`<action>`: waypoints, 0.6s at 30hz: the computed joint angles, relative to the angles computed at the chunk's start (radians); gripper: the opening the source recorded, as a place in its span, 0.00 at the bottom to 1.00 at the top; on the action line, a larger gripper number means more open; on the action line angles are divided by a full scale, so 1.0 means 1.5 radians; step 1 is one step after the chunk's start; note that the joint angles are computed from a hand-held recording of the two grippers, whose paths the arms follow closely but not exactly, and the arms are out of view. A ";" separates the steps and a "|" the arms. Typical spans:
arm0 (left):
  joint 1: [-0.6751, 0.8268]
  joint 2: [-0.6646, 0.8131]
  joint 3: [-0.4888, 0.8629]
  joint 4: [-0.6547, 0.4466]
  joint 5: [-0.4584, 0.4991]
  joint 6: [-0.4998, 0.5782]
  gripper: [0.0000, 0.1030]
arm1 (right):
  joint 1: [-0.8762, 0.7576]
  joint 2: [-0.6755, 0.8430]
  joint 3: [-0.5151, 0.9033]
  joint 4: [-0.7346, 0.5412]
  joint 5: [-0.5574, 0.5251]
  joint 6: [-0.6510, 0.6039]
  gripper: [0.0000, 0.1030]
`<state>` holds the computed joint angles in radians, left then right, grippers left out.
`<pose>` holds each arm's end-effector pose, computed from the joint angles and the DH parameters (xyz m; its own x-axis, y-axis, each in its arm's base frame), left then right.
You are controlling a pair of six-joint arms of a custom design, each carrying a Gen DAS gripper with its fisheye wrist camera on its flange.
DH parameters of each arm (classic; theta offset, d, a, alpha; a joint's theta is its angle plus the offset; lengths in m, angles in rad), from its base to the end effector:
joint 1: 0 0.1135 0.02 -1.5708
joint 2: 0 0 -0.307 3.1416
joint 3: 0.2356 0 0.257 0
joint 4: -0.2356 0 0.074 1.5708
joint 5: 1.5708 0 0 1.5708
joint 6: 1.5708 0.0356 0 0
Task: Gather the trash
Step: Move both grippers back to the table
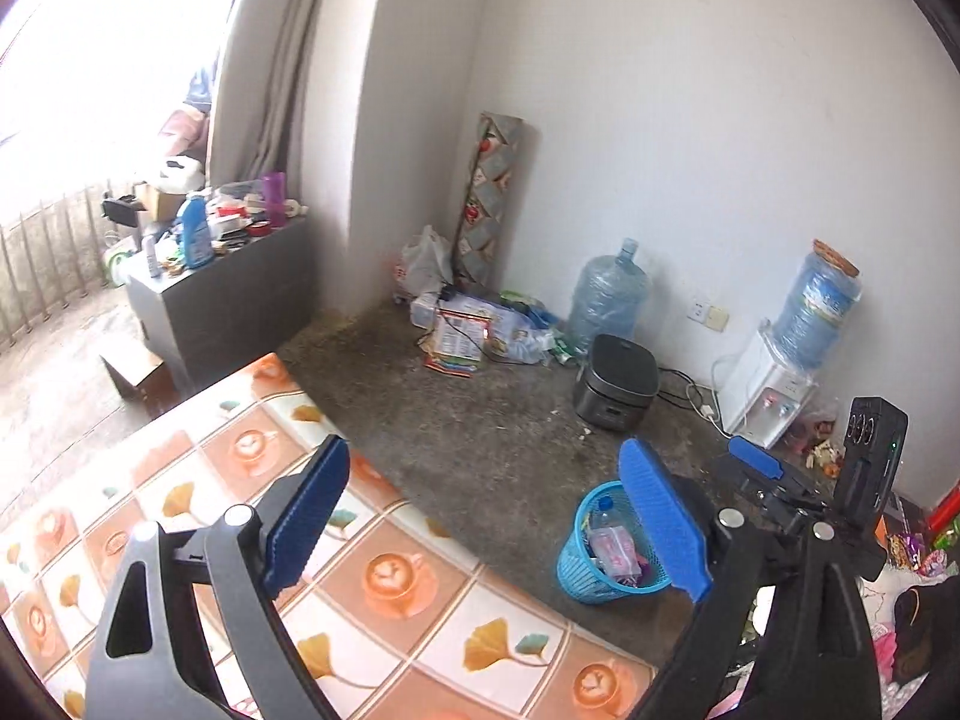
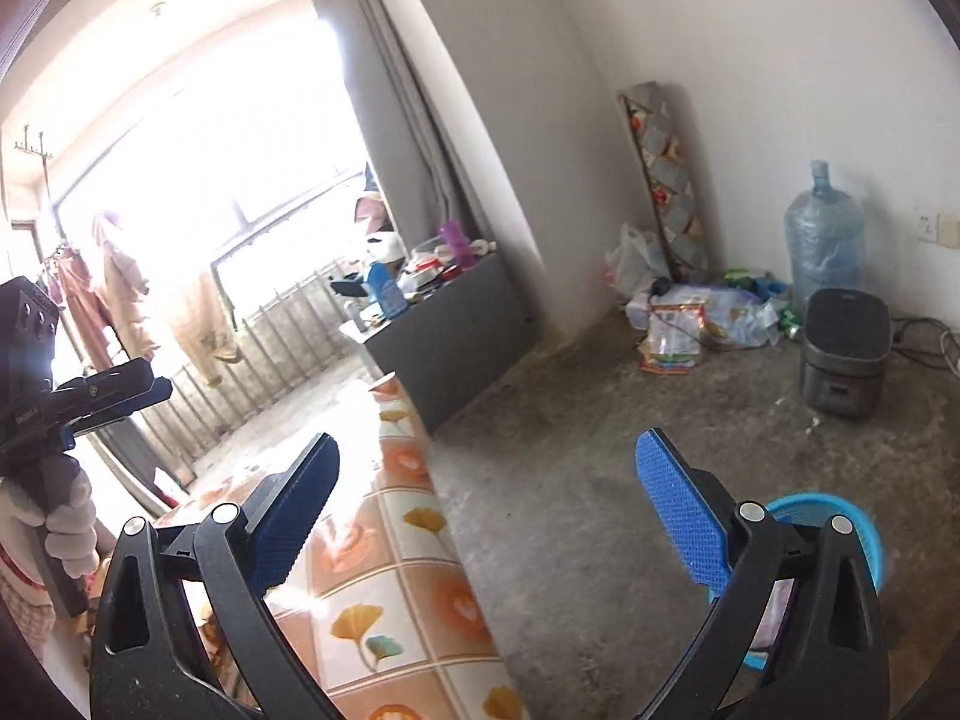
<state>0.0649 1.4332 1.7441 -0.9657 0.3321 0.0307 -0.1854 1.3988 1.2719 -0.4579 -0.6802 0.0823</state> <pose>0.2830 0.0068 0.4856 -0.6014 -0.0100 -0.7989 0.2153 0.9609 -0.1741 0.3066 -0.0347 0.3877 -0.5713 0.1722 -0.8025 -0.3263 0.8495 0.4146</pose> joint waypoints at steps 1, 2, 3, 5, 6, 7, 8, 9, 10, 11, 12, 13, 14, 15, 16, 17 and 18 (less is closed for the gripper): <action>0.032 -0.017 -0.011 -0.011 0.012 0.008 0.87 | 0.013 0.004 0.004 -0.018 -0.014 0.002 0.92; 0.065 -0.032 -0.019 -0.025 0.023 0.018 0.87 | 0.025 0.008 0.007 -0.035 -0.027 0.003 0.92; 0.098 -0.046 -0.027 -0.040 0.034 0.029 0.86 | 0.040 0.006 0.004 -0.051 -0.038 0.008 0.92; 0.166 -0.070 -0.037 -0.070 0.057 0.049 0.86 | 0.068 0.012 0.003 -0.073 -0.063 0.022 0.92; 0.205 -0.081 -0.044 -0.083 0.077 0.060 0.86 | 0.082 0.014 0.000 -0.081 -0.077 0.024 0.92; 0.241 -0.094 -0.052 -0.091 0.096 0.068 0.86 | 0.099 0.014 -0.002 -0.089 -0.084 0.025 0.92; 0.286 -0.105 -0.058 -0.101 0.121 0.084 0.87 | 0.119 0.009 -0.008 -0.096 -0.083 0.023 0.92; 0.330 -0.114 -0.065 -0.110 0.147 0.101 0.86 | 0.137 0.007 -0.008 -0.107 -0.086 0.015 0.92; 0.376 -0.122 -0.073 -0.119 0.175 0.120 0.86 | 0.154 0.006 -0.006 -0.126 -0.091 0.006 0.91; 0.418 -0.125 -0.081 -0.128 0.201 0.139 0.86 | 0.169 0.009 -0.005 -0.145 -0.098 0.001 0.91; 0.458 -0.128 -0.090 -0.140 0.223 0.158 0.86 | 0.185 0.014 -0.001 -0.169 -0.113 -0.003 0.89; 0.493 -0.130 -0.102 -0.148 0.241 0.174 0.86 | 0.201 0.019 -0.001 -0.191 -0.130 -0.008 0.87; 0.522 -0.130 -0.112 -0.157 0.257 0.189 0.86 | 0.217 0.022 -0.004 -0.210 -0.143 -0.008 0.87; 0.556 -0.129 -0.124 -0.169 0.274 0.209 0.86 | 0.234 0.021 -0.011 -0.226 -0.156 -0.006 0.86; 0.585 -0.126 -0.133 -0.181 0.288 0.228 0.86 | 0.249 0.027 -0.015 -0.237 -0.169 0.001 0.84; 0.608 -0.122 -0.142 -0.190 0.299 0.243 0.86 | 0.265 0.032 -0.020 -0.244 -0.179 0.014 0.84; 0.629 -0.121 -0.153 -0.198 0.306 0.258 0.86 | 0.279 0.038 -0.024 -0.246 -0.186 0.030 0.83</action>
